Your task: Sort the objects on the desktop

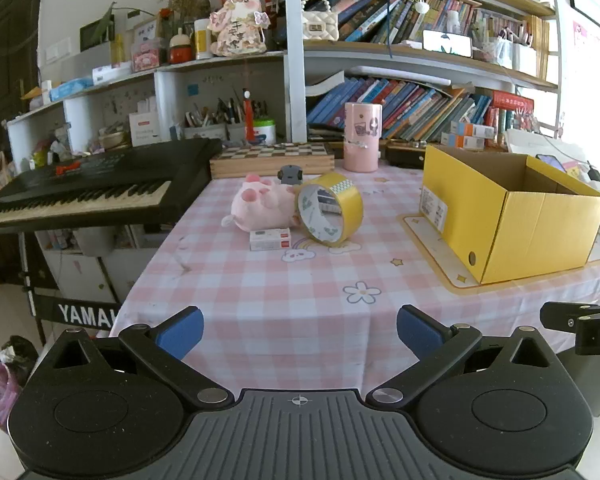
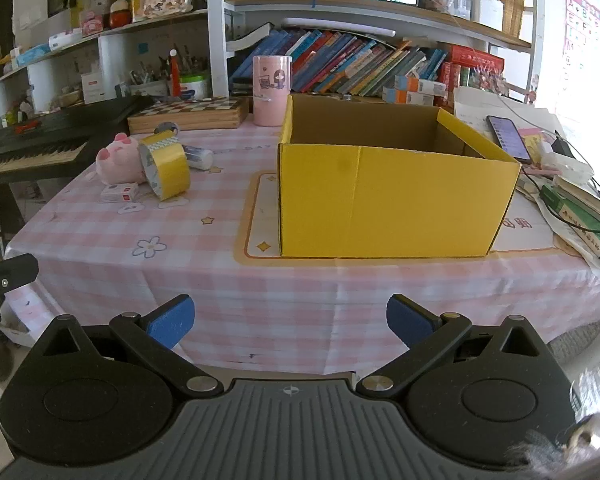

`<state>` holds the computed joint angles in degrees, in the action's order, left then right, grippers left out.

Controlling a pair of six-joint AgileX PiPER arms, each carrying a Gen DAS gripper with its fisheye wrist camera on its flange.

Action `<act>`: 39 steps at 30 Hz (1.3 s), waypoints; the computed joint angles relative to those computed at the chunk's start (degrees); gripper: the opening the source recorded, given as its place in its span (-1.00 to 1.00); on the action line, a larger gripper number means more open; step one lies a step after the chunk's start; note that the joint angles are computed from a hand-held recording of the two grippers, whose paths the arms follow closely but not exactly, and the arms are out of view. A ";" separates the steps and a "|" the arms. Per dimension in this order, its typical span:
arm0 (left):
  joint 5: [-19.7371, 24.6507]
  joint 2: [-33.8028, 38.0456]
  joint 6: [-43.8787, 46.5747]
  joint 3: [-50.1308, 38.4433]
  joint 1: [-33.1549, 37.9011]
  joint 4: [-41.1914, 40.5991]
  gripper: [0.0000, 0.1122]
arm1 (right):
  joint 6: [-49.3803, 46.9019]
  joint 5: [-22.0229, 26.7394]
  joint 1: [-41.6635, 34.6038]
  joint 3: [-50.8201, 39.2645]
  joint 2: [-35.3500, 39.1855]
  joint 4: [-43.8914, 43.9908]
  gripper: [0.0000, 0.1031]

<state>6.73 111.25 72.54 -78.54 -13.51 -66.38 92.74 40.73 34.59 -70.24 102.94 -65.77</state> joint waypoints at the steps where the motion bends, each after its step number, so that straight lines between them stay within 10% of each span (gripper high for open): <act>1: 0.00 0.00 0.00 0.00 0.00 0.00 0.84 | -0.01 0.06 0.07 -0.10 0.08 -0.04 1.00; 39: 1.25 0.17 -5.98 -0.49 -0.78 8.10 0.84 | -3.40 -2.94 -1.09 -0.39 0.07 2.48 1.00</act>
<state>7.98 111.42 66.56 -79.03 -14.29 -58.28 89.34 37.79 33.50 -70.63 103.01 -63.29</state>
